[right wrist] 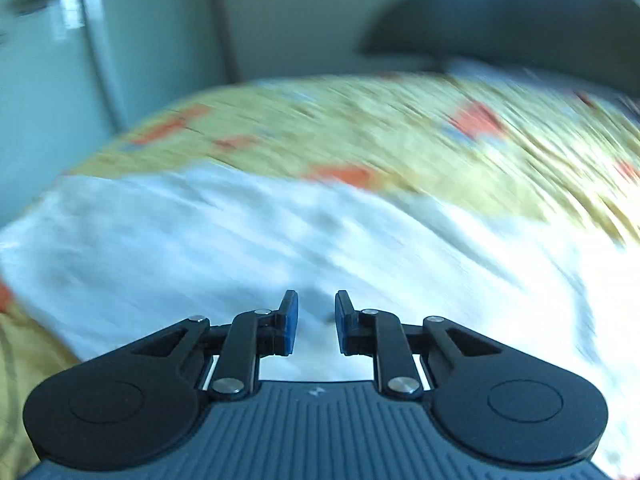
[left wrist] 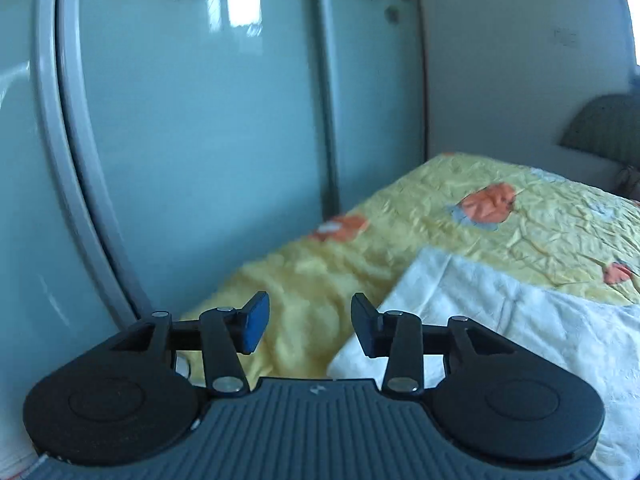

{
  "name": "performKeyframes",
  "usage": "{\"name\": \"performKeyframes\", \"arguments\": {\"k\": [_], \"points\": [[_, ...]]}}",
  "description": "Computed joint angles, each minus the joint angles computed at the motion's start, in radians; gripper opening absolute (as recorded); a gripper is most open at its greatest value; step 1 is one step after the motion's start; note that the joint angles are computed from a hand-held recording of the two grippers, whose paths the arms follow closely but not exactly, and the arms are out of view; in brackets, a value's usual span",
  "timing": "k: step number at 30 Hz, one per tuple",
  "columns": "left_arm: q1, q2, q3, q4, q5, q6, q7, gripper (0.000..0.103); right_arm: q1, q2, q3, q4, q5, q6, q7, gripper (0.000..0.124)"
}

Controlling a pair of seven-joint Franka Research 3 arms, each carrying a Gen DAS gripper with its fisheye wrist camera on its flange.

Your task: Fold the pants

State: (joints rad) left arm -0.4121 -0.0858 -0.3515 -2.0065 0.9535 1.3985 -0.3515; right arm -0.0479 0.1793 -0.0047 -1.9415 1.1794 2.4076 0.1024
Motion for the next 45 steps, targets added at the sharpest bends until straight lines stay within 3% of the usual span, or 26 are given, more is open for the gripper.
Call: {"name": "performKeyframes", "arguments": {"k": [2, 3, 4, 5, 6, 7, 10, 11, 13, 15, 18, 21, 24, 29, 32, 34, 35, 38, 39, 41, 45], "points": [[0.004, 0.000, 0.011, 0.011, 0.035, 0.118, 0.071, 0.057, -0.037, -0.007, -0.028, -0.007, 0.028, -0.027, 0.068, 0.019], [0.008, 0.013, 0.017, 0.027, 0.053, 0.192, 0.109, 0.060, -0.044, -0.018, -0.030, -0.023, 0.073, 0.016, 0.054, 0.020], [0.011, 0.032, 0.019, 0.046, 0.073, 0.245, 0.135, 0.060, -0.043, -0.025, -0.029, -0.034, 0.125, 0.088, 0.029, 0.030], [0.012, 0.065, 0.020, 0.075, 0.102, 0.301, 0.172, 0.061, -0.039, -0.015, -0.028, -0.026, 0.162, 0.150, 0.011, 0.040], [0.011, 0.118, 0.024, 0.125, 0.128, 0.365, 0.230, 0.064, -0.038, -0.009, -0.029, -0.021, 0.167, 0.191, 0.011, 0.070], [0.006, 0.170, 0.029, 0.179, 0.142, 0.413, 0.281, 0.064, -0.039, 0.005, -0.031, -0.010, 0.157, 0.214, 0.009, 0.088], [-0.028, 0.316, 0.055, 0.330, 0.199, 0.557, 0.398, 0.067, -0.039, 0.057, -0.024, 0.012, 0.109, 0.276, -0.089, 0.087], [-0.044, 0.371, 0.062, 0.390, 0.207, 0.591, 0.436, 0.067, -0.073, 0.047, -0.003, -0.004, 0.182, 0.260, -0.186, 0.088], [-0.076, 0.485, 0.077, 0.521, 0.227, 0.661, 0.493, 0.068, -0.084, 0.032, -0.005, -0.026, 0.234, 0.260, -0.229, 0.091], [-0.110, 0.587, 0.094, 0.638, 0.235, 0.709, 0.544, 0.069, -0.076, 0.017, -0.010, -0.047, 0.264, 0.299, -0.240, 0.103], [-0.147, 0.717, 0.119, 0.796, 0.208, 0.761, 0.585, 0.070, -0.063, 0.010, -0.011, -0.057, 0.316, 0.324, -0.287, 0.103], [-0.190, 0.866, 0.152, 0.992, 0.152, 0.719, 0.646, 0.070, -0.070, 0.005, -0.029, -0.045, 0.237, 0.248, -0.264, 0.103], [-0.217, 0.940, 0.181, 1.096, 0.087, 0.663, 0.680, 0.070, -0.067, 0.040, -0.022, 0.028, 0.282, 0.292, -0.244, 0.103], [-0.250, 0.931, 0.238, 1.059, 0.041, 0.692, 0.672, 0.071, -0.058, 0.162, -0.046, 0.152, -0.051, 0.263, 0.058, 0.103], [-0.293, 0.924, 0.291, 1.036, 0.053, 0.704, 0.673, 0.072, -0.112, 0.119, -0.002, 0.102, -0.023, 0.288, -0.009, 0.103], [-0.323, 0.922, 0.332, 1.020, 0.065, 0.710, 0.656, 0.074, -0.125, 0.072, 0.010, 0.057, 0.164, 0.358, -0.104, 0.103], [-0.334, 0.923, 0.347, 1.019, 0.061, 0.709, 0.657, 0.074, -0.164, 0.054, 0.024, 0.045, 0.221, 0.319, -0.095, 0.103], [-0.342, 0.929, 0.369, 1.032, 0.033, 0.708, 0.656, 0.079, -0.198, 0.063, -0.036, 0.067, 0.169, 0.110, 0.159, 0.103], [-0.341, 0.924, 0.373, 1.024, 0.024, 0.712, 0.645, 0.081, -0.203, 0.073, -0.048, 0.075, 0.150, 0.080, 0.224, 0.103], [-0.334, 0.909, 0.374, 1.001, 0.006, 0.727, 0.617, 0.085, -0.200, 0.077, -0.056, 0.069, 0.126, 0.100, 0.285, 0.103], [-0.309, 0.877, 0.365, 0.951, -0.026, 0.766, 0.556, 0.093, -0.214, 0.090, -0.046, 0.075, 0.184, 0.095, 0.244, 0.103]]}}
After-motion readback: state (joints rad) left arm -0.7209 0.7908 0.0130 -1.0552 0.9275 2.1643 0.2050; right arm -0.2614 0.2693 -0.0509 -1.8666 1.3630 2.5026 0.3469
